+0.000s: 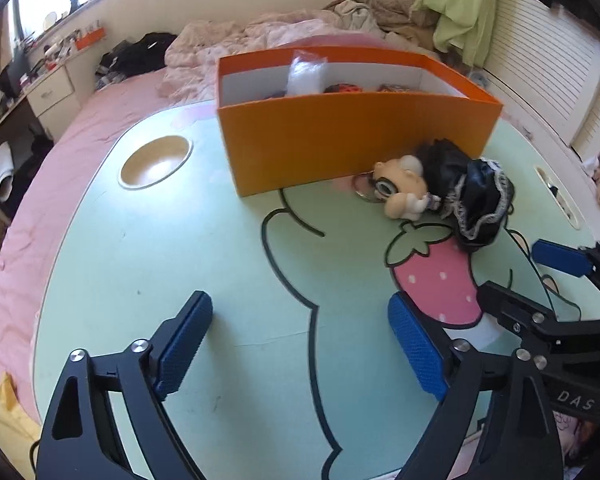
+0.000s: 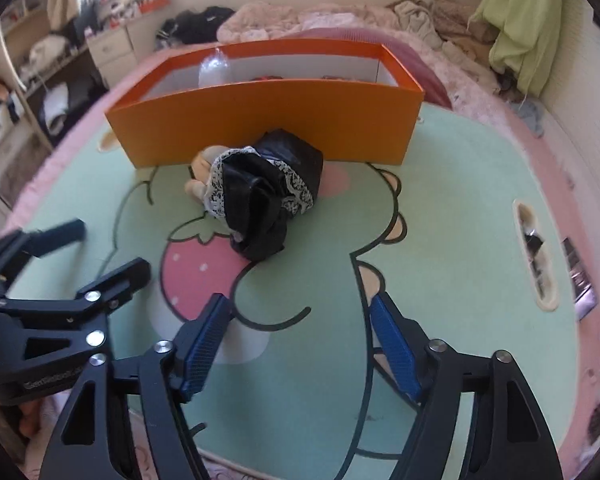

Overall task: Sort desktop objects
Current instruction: 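Grasp the black lace pouch with the right gripper and lift it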

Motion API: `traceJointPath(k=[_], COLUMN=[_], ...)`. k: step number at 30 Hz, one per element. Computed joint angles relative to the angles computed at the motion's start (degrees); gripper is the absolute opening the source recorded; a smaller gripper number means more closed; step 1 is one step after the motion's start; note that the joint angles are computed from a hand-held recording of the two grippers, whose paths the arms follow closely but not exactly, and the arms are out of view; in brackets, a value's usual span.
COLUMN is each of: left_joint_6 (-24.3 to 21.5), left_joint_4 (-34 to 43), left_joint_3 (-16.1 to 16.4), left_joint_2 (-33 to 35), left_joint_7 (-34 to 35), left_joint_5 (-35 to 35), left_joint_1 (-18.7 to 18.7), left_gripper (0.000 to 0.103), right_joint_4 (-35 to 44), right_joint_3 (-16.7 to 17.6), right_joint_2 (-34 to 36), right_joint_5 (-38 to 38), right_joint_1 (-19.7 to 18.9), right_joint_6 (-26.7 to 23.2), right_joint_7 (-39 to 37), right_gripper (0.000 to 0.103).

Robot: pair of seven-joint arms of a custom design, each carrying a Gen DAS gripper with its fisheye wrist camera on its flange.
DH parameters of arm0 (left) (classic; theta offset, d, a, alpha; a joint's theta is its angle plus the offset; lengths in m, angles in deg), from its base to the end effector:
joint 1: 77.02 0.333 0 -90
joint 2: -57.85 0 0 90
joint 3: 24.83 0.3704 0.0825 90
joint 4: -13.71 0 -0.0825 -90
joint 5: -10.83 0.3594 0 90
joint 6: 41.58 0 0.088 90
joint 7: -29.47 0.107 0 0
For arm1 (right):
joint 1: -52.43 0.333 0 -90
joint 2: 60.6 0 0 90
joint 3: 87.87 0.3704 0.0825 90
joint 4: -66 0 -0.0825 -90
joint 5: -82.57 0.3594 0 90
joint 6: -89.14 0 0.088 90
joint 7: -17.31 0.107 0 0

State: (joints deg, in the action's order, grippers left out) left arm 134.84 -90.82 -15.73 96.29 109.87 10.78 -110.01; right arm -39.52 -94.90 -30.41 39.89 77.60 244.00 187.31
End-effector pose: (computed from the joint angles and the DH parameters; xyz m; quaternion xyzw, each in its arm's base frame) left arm 0.6404 -0.3062 0.2984 -0.5624 0.7728 -0.2366 0.1748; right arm 0.6344 0.2442 0.3343 -0.5226 0.8060 -0.2235 0.1654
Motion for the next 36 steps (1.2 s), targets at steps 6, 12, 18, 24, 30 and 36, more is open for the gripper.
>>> traceJointPath(k=[6, 12, 18, 24, 30, 36], left_joint_6=[0.74, 0.76, 0.83, 1.04, 1.15, 1.34], left_joint_4=[-0.37, -0.62, -0.69, -0.88, -0.99, -1.19], left_joint_3=[1.78, 1.54, 1.65, 1.59, 1.65, 1.67], left_joint_2=[0.64, 0.19, 0.18, 0.12, 0.07, 0.02], left_joint_7=[-1.87, -1.53, -1.46, -1.21, -1.03, -0.82], left_joint_5=[-0.3, -0.41, -0.53, -0.71, -0.92, -1.13], left_joint_1=[-0.85, -0.58, -0.7, -0.63, -0.75, -0.78], left_gripper=[0.103, 0.103, 0.103, 0.103, 0.103, 0.103], right_joint_4=[-1.38, -2.66, -6.36, -3.9, 1.46, 5.42], right_joint_3=[-0.5, -2.32, -14.27, -12.75, -6.36, -3.01], right_joint_2=[-0.1, -0.61, -3.24, -3.85, -1.31, 2.13], right_joint_5=[-0.21, -3.23, -24.23, -30.88, -27.57, -19.49], right_joint_1=[0.24, 1.06, 9.4, 8.62, 1.96, -3.07], right_joint_6=[0.86, 4.04, 12.21, 9.35, 8.93, 7.59], right_joint_7=[1.73, 5.34, 32.28, 36.09, 29.09, 26.07], right_gripper=[0.098, 0.094, 0.072, 0.072, 0.072, 0.072])
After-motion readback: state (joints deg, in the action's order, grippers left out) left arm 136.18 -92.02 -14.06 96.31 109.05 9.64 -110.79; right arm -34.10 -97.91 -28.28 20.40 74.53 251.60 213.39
